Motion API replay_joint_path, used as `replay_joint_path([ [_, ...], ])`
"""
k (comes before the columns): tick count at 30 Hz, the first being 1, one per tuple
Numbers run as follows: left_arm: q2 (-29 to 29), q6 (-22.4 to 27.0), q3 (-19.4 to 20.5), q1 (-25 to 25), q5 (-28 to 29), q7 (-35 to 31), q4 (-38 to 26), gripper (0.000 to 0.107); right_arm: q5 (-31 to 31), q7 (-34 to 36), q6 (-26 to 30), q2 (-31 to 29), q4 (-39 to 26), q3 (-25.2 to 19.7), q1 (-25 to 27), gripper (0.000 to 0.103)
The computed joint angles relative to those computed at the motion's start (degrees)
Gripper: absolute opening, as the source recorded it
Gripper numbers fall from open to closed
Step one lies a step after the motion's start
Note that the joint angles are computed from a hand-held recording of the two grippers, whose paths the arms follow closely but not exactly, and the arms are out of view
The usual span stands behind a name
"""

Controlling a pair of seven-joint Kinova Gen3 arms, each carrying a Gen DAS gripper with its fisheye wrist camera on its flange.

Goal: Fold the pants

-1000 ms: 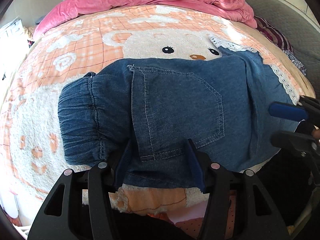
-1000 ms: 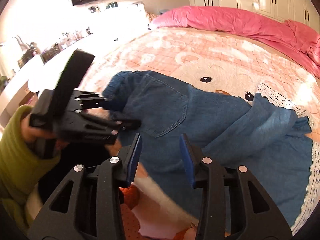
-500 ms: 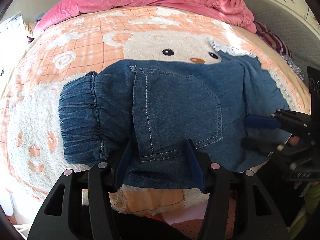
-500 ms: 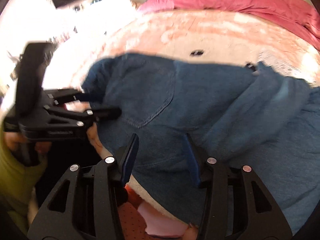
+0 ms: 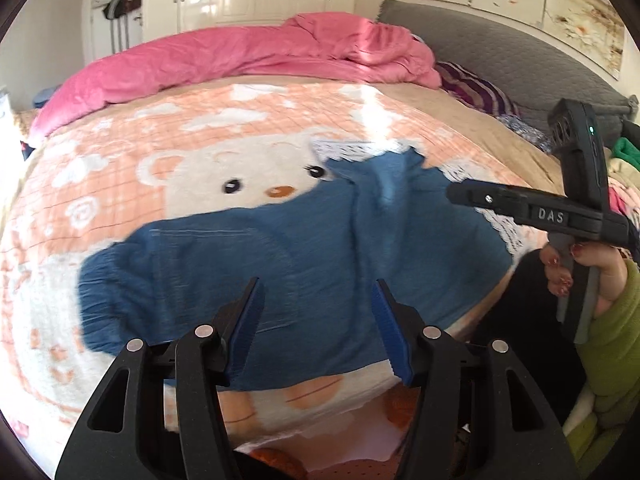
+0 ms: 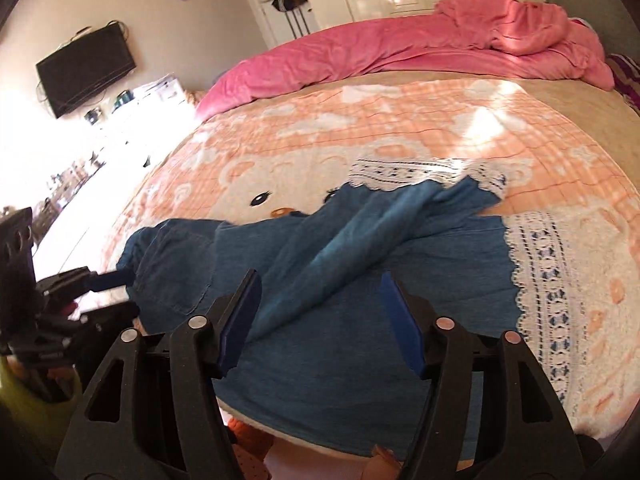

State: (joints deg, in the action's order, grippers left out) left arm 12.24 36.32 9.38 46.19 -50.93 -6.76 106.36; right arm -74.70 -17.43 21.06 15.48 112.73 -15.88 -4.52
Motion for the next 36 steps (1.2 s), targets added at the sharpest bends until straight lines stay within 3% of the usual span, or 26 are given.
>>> replay_joint_path([
  [3,2.25,-4.27,-0.22,-2.07,4.74,-6.64,-1.82,0.054,0.73,-0.65,-1.0,0.49,-0.04,-3.71,3.88,0.06],
  [6,4.82,-6.18,5.25,-9.59,10.16,-13.63,-4.29,0.054,5.43,-5.09,-2.6,1.14,-0.58,-10.02,9.39,0.061],
  [9,7.33,-9.37,9.62,-15.98,15.32,-20.62,-6.11,0.052,11.9,-11.55,-3.45,1.04,-1.62,-10.67,9.3,0.063],
  [12,8.85,-15.12,5.21,-14.91,22.11,-26.68,-6.15,0.052,18.89,-17.39,-4.84,1.44,-3.49,-9.95,7.53,0.064],
  [14,9.36,-19.78,3.31,-14.62,25.51,-27.66,-4.41,0.052,23.52,-21.69,-4.4,1.57,-5.23,-6.39,3.88,0.065],
  [16,10.19,-24.27,3.24,-15.59,28.76,-29.29,-2.44,0.045,28.12,-26.16,-3.24,2.06,-7.39,-1.13,-1.39,0.066],
  [21,11.59,-26.55,-1.76,-10.56,31.85,-31.56,-2.4,0.02,39.51,-37.0,1.75,7.0,-16.42,11.31,-14.6,0.068],
  [23,11.63,-28.74,-0.64,-11.87,33.76,-33.36,-1.51,0.009,43.95,-41.65,4.83,10.06,-21.61,16.0,-19.65,0.068],
  [29,11.36,-32.55,0.5,-13.59,38.16,-37.91,0.54,0.008,57.51,-54.56,12.72,19.31,-37.54,21.51,-27.08,0.068],
  [32,11.41,-33.17,1.09,-14.53,40.4,-40.0,0.95,0.008,58.9,-56.84,16.28,24.37,-45.5,26.16,-30.67,0.068],
  [36,11.53,-33.37,0.92,-14.63,43.21,-42.69,1.07,0.008,54.41,-58.02,23.27,31.95,-56.12,36.53,-35.72,0.068],
])
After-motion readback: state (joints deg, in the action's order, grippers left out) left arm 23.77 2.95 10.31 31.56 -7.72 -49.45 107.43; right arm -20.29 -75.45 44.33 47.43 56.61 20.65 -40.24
